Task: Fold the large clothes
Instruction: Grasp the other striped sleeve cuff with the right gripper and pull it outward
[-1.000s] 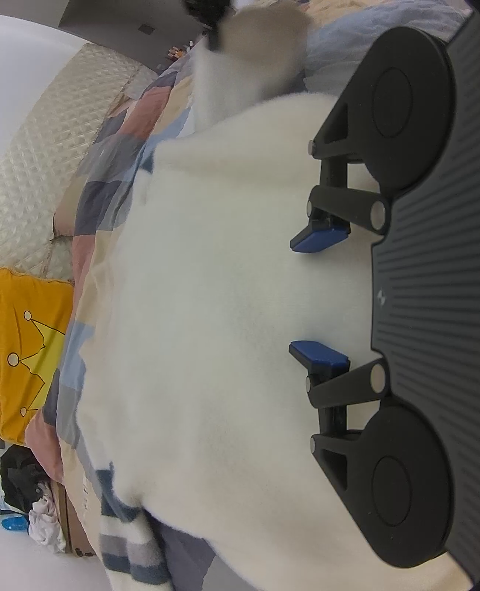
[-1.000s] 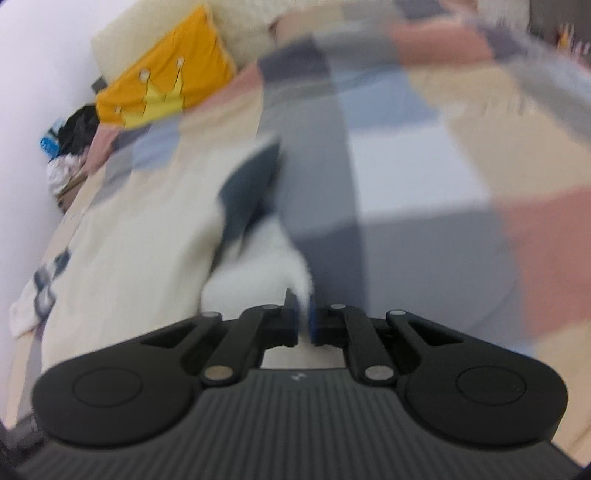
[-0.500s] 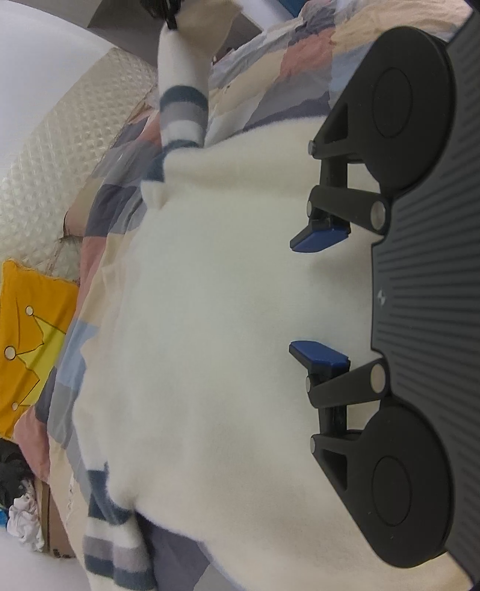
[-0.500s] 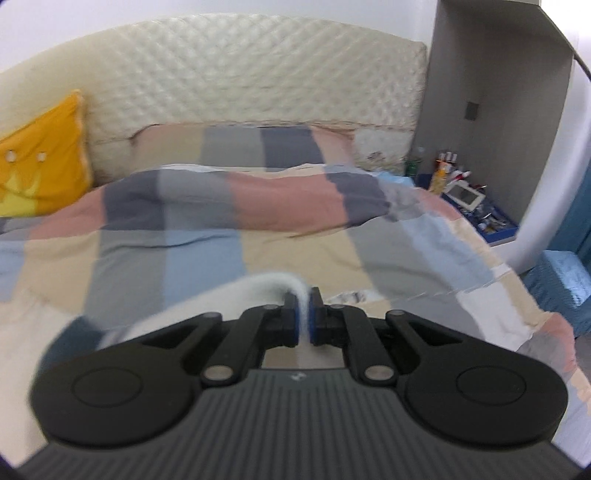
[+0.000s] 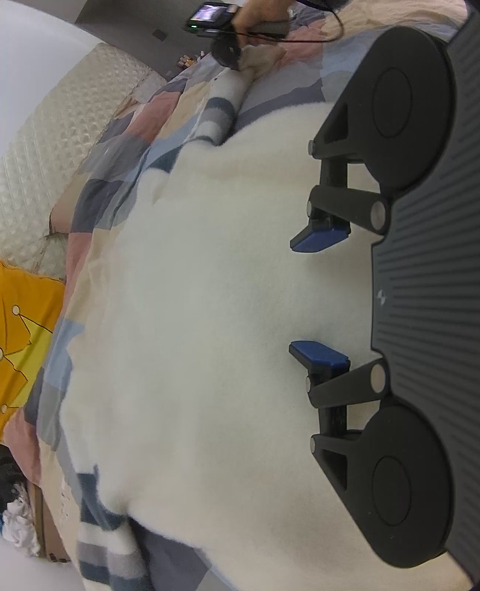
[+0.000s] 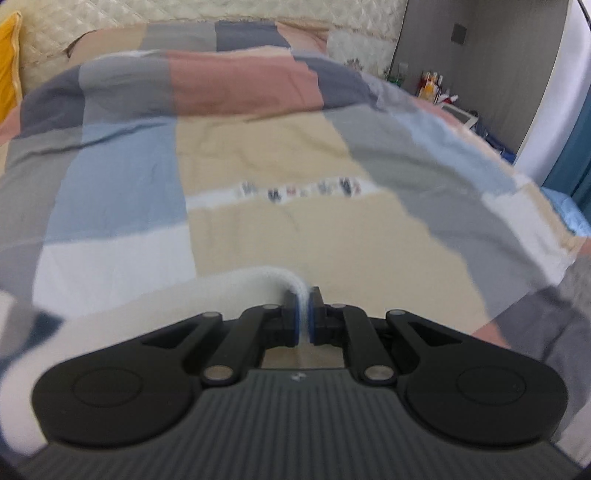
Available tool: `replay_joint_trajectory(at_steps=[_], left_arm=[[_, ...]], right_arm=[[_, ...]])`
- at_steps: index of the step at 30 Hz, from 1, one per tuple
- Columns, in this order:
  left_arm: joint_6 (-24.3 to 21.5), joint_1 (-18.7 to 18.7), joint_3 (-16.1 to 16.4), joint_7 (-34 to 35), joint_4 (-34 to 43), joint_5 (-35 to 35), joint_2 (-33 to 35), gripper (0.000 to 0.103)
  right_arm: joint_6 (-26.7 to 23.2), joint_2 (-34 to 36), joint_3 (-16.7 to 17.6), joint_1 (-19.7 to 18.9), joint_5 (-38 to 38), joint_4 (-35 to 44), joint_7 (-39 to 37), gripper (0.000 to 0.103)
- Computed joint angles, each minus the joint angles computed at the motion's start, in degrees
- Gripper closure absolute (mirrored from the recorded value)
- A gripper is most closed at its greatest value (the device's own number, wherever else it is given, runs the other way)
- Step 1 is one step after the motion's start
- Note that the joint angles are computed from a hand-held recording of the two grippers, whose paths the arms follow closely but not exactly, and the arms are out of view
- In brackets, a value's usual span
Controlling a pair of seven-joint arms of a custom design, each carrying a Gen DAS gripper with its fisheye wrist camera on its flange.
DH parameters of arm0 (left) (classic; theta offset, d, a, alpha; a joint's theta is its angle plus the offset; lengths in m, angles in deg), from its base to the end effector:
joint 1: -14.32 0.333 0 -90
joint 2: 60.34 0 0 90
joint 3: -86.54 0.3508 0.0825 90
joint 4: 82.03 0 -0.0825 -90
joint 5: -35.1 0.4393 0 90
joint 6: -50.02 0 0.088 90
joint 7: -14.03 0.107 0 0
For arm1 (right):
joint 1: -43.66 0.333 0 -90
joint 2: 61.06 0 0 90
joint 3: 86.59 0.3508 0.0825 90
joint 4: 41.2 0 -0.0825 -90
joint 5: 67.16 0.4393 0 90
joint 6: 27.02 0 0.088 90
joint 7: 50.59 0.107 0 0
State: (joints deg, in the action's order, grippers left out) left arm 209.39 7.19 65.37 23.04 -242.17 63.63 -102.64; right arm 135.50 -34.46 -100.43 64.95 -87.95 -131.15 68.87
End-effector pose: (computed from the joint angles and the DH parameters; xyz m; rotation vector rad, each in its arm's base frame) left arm 0.3382 -0.2046 0.4663 -2.1679 1.2719 -0.9165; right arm 0.7808 0.1565 0.4795 -1.7217 1.7421 -0.8507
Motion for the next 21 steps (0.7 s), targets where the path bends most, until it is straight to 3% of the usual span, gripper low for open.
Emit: replay_joint_trajectory(at_steps=[5,11,12,14,16,17,21], left_arm=[[-0.53,0.04,0.08,0.28,0.67,0.15,0.87,0.044],[-2.44,-1.36,0.54,0.54,0.82,-0.71,-0.13,0.044],[-2.98,-1.63,0.55,0.68,0.95,-0.82,-0.31,0.044],[-4.02,-2.14,0.56,0.98,1.04,-0.91,-0.91,0.044],[-3.94,-3.09,0.98,1.39,0.72,-1.26,-1.69,0.044],[-3.88,-3.74,1.35,1.7,0.55,-1.68,-2.08,0.044],[-3.73,-5.34,0.6,2.15,-0.04,-2.28,-4.4,0.044]], right_arm=[[4.45,-0.73,0.1,-0.29,1.88,-3.18,0.33,0.093],[3.52,-4.22,5.3,-4.22,9.92,-5.63,-6.77,0.089],[3.44,-5.27,5.88,-4.61,11.06,-6.5,-7.67,0.083],[4.08,-7.94,8.3,-6.37,14.66,-8.94,-10.82,0.056],[4.8,-10.67,9.15,-6.76,16.61,-11.36,-12.53,0.045],[5.2,-12.09,8.98,-6.41,16.71,-12.63,-12.46,0.041],[5.52,-18.54,10.91,-6.51,18.69,-18.26,-13.69,0.041]])
